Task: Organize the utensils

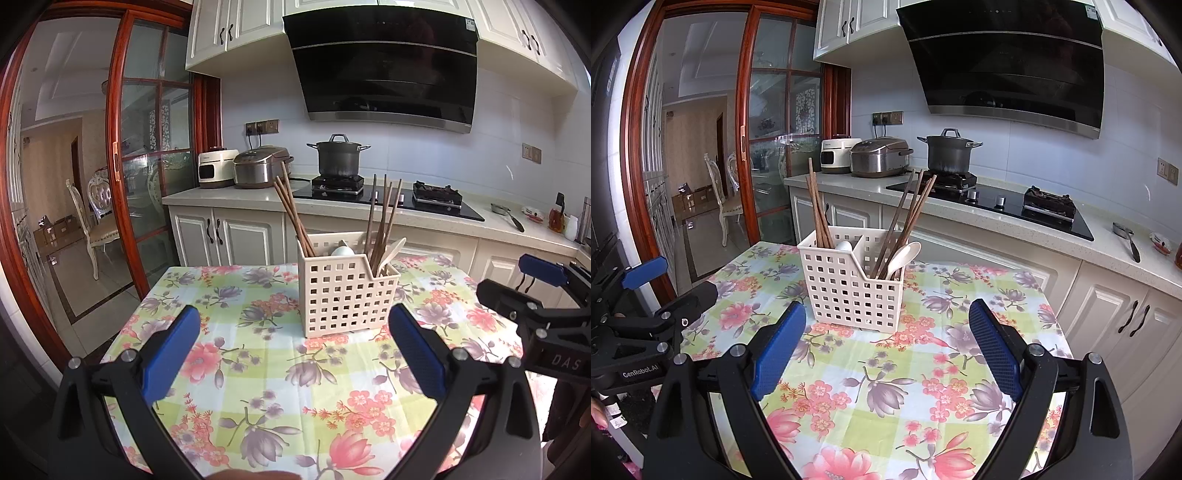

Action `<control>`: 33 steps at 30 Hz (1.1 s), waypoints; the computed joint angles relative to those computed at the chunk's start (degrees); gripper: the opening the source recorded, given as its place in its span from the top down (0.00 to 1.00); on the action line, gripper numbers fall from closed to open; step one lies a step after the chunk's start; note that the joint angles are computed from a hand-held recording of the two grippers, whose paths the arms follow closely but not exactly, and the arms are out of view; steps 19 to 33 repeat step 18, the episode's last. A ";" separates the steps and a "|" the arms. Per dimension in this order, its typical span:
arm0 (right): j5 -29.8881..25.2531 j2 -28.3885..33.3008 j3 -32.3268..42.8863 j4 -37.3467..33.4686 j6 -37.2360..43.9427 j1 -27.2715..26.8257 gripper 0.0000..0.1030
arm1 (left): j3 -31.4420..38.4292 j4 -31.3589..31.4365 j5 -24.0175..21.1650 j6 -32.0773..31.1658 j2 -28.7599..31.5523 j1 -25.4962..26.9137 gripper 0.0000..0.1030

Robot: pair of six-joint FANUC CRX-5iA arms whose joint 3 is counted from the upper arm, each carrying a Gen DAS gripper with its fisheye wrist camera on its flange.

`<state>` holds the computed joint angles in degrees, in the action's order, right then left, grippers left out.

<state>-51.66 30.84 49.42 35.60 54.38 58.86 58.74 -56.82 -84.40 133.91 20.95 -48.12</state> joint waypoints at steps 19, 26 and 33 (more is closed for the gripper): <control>0.56 -0.85 -1.56 -0.42 -0.03 -0.28 0.18 | 1.64 -0.59 -2.28 -1.11 1.67 -0.02 0.04; 0.56 -0.85 -1.56 -0.42 -0.03 -0.28 0.18 | 1.64 -0.59 -2.28 -1.11 1.67 -0.02 0.04; 0.56 -0.85 -1.56 -0.42 -0.03 -0.28 0.18 | 1.64 -0.59 -2.28 -1.11 1.67 -0.02 0.04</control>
